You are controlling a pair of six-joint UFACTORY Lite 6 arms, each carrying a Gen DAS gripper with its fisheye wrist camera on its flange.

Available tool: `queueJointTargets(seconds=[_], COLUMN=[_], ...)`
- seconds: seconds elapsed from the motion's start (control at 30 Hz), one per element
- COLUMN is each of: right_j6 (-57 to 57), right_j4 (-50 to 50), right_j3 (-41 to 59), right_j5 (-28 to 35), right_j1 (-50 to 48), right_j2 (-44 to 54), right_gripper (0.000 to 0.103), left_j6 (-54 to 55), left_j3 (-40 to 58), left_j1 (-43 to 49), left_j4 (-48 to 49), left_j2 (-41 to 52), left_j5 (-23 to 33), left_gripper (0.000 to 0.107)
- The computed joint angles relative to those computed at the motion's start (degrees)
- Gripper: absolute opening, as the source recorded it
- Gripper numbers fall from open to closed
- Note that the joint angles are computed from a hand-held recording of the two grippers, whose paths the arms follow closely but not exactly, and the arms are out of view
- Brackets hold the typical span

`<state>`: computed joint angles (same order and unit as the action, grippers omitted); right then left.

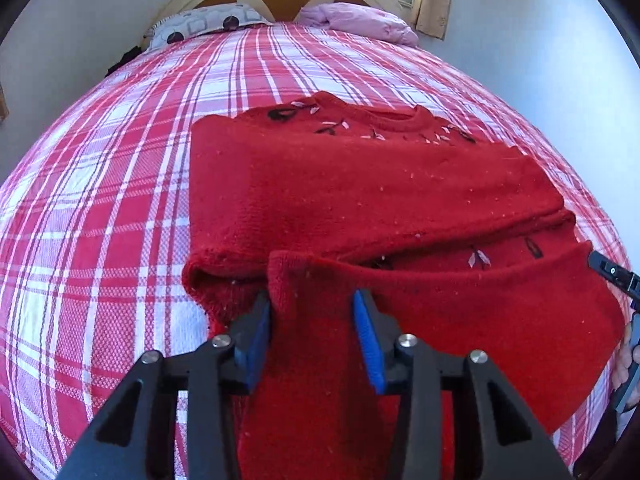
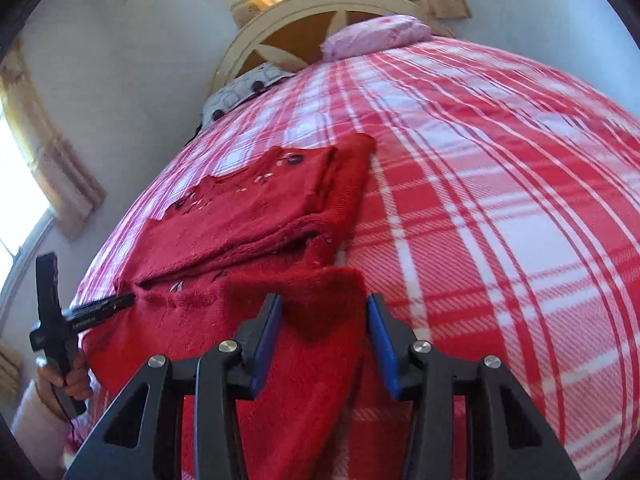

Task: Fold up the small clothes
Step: 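Grasp the sweater hem with the left gripper beside the right gripper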

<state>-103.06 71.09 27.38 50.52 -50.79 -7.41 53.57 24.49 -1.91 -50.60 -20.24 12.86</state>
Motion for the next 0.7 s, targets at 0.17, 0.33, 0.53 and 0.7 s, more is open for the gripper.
queueJointTargets(seconds=[0.17,0.33,0.53,0.7], right_j6=[-1.54,2.22,8.44,11.34], right_j4=[0.49,-3.22,-6.75,-4.85], right_j3=[-2.95,-4.72,-0.23,3.67], right_j5=[-1.54,2.74,14.48,12.47], right_j1=[1.83,-1.27,-5.57,1.63], right_j2=[-4.04,-13.51,-19.3,-20.78], right_gripper=[0.011,0.008,0.007,0.007], left_j6=[-1.03,0.58,1.5,1.15], left_j3=[-0.62,-4.19,-3.65,3.59], left_j1=[0.36,3.78,12.86,15.58], left_j4=[-0.71,-3.08,-2.35,-2.73], left_j2=[-1.5,-9.6,-20.76,-16.69], left_j5=[1.02,6.19,18.56,20.93], left_gripper=[0.012,0.01,0.01,0.01])
